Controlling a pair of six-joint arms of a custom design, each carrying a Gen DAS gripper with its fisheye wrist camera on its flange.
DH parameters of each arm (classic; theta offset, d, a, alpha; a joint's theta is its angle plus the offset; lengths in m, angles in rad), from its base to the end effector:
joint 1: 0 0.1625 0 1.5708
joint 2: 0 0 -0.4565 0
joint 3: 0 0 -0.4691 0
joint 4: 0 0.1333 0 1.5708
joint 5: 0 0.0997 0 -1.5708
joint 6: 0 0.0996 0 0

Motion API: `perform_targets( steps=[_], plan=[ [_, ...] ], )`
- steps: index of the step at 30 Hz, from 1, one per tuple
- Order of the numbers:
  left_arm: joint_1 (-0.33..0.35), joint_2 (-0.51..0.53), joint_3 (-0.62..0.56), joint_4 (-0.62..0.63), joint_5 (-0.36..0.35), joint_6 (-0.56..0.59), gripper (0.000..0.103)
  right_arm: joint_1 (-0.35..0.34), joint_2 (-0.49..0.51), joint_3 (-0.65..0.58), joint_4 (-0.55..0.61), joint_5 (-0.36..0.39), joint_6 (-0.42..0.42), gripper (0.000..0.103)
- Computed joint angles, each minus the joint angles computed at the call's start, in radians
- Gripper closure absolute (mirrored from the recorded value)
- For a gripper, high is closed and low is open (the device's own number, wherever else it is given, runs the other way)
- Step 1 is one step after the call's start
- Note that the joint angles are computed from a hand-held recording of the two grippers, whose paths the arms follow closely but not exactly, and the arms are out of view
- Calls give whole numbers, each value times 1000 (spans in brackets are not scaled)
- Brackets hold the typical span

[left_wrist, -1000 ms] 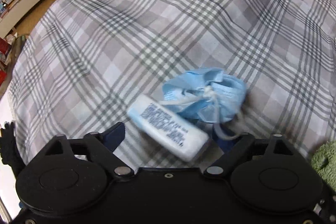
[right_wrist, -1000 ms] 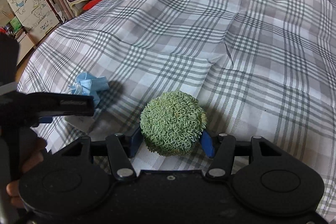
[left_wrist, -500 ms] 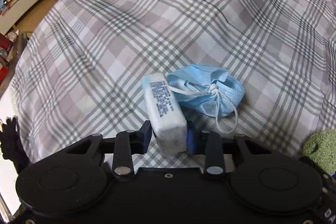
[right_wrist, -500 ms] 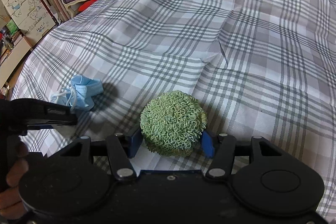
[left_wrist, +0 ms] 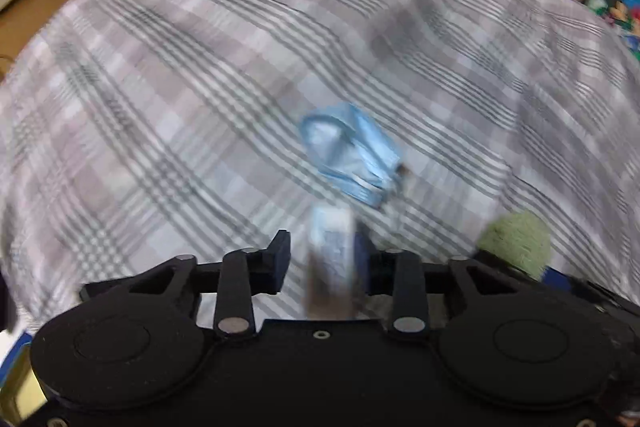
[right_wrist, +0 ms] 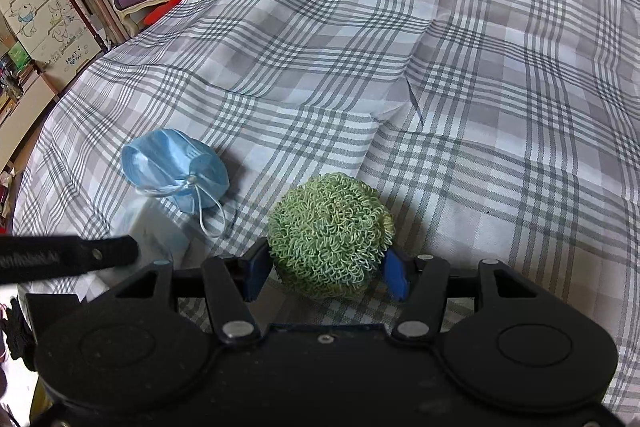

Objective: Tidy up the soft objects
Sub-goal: 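Grasp the white packet with the left tool while the right tool holds the loofah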

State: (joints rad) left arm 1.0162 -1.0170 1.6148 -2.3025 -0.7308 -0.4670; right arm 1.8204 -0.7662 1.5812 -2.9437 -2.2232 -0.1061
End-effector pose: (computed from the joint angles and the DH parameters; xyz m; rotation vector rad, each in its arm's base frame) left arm -0.2110 -0.7345 0.2342 0.0331 2.3895 -0.6612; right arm 0.2625 -0.7351 0.1233 0.1983 -2.4345 0.7535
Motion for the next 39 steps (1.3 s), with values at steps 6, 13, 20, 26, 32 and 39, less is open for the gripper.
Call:
perform_targets(
  steps=[6,13,20,26,32,39],
  plan=[
    [0,6,-41,182,45,-201,41,-2,-2,2,-7,3,4,46],
    [-8,46,-80,283,105,-236,32,-3,-4,5,-12,4,2,46],
    [-2,22,-77,376,181,-353,37,-2,-1,4,-20,0,-7,46],
    [-10,35,-66,311,120,-259,26,0,2,3,-19,-5,-14,46],
    [6,70,-105,379,87,-303,28,10,15,1,-55,-41,-50,46],
    [22,79,-107,399,49,-356,53,14,18,2,-62,-42,-67,46]
  ],
)
